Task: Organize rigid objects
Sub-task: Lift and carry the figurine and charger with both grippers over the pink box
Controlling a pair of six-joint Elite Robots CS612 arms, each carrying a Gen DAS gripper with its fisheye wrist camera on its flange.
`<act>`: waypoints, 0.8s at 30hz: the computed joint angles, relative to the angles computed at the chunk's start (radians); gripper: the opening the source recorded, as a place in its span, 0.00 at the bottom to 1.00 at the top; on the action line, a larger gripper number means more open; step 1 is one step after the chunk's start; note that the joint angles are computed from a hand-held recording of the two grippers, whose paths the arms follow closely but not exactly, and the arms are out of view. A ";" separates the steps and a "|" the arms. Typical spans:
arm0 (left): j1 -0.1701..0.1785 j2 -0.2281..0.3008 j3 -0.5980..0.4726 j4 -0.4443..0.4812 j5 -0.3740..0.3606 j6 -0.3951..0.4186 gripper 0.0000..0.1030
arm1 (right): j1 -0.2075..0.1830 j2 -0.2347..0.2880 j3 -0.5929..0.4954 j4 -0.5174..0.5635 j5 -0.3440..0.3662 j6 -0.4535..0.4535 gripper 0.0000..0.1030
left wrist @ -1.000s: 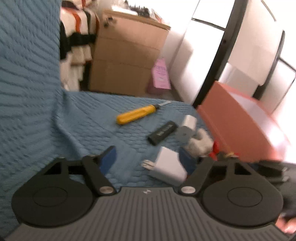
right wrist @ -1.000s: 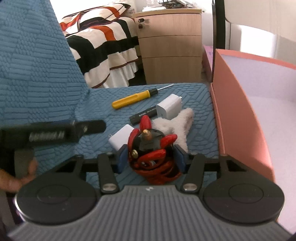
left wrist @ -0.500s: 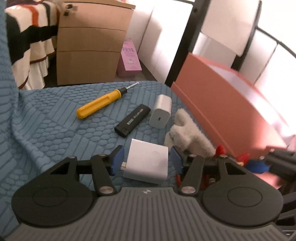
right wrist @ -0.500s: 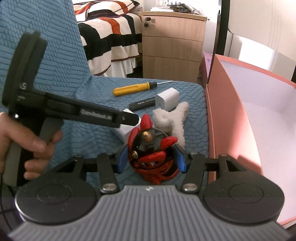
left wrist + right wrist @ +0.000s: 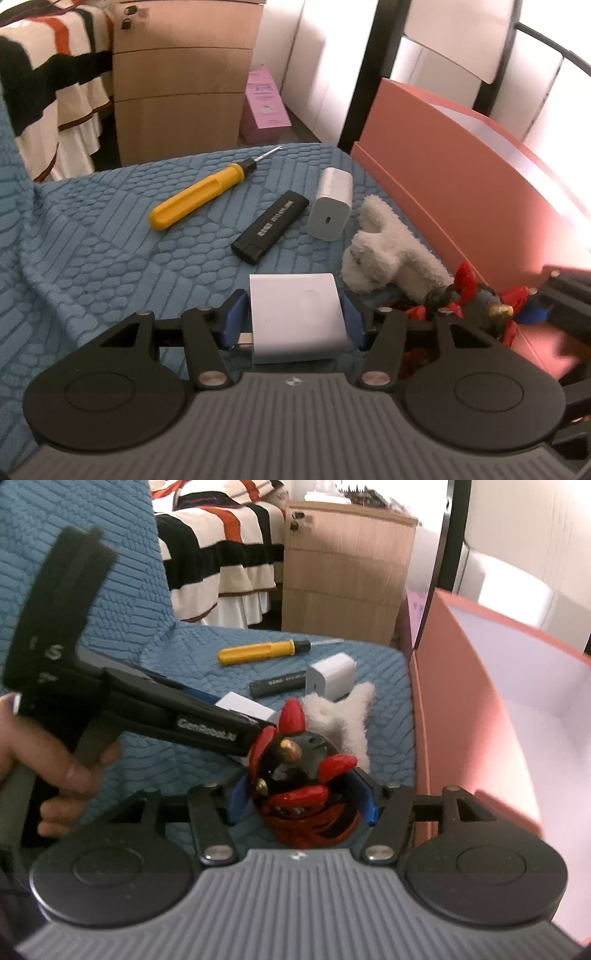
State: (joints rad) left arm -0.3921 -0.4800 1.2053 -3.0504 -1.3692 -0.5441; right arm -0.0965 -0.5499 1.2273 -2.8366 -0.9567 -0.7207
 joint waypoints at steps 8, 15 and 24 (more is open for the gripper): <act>-0.006 -0.039 0.066 -0.001 0.024 -0.201 0.59 | 0.000 0.001 -0.020 0.085 0.002 0.048 0.59; -0.019 -0.081 0.135 -0.007 0.017 -0.312 0.58 | -0.008 -0.012 -0.014 0.126 0.020 0.065 0.58; -0.047 -0.144 0.202 -0.010 0.050 -0.354 0.58 | -0.023 -0.053 0.003 0.203 0.077 0.042 0.58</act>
State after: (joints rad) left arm -0.4389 -0.6235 1.4069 -3.0605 -1.3192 -0.8980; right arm -0.1195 -0.6027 1.2304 -2.6333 -0.8800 -0.6787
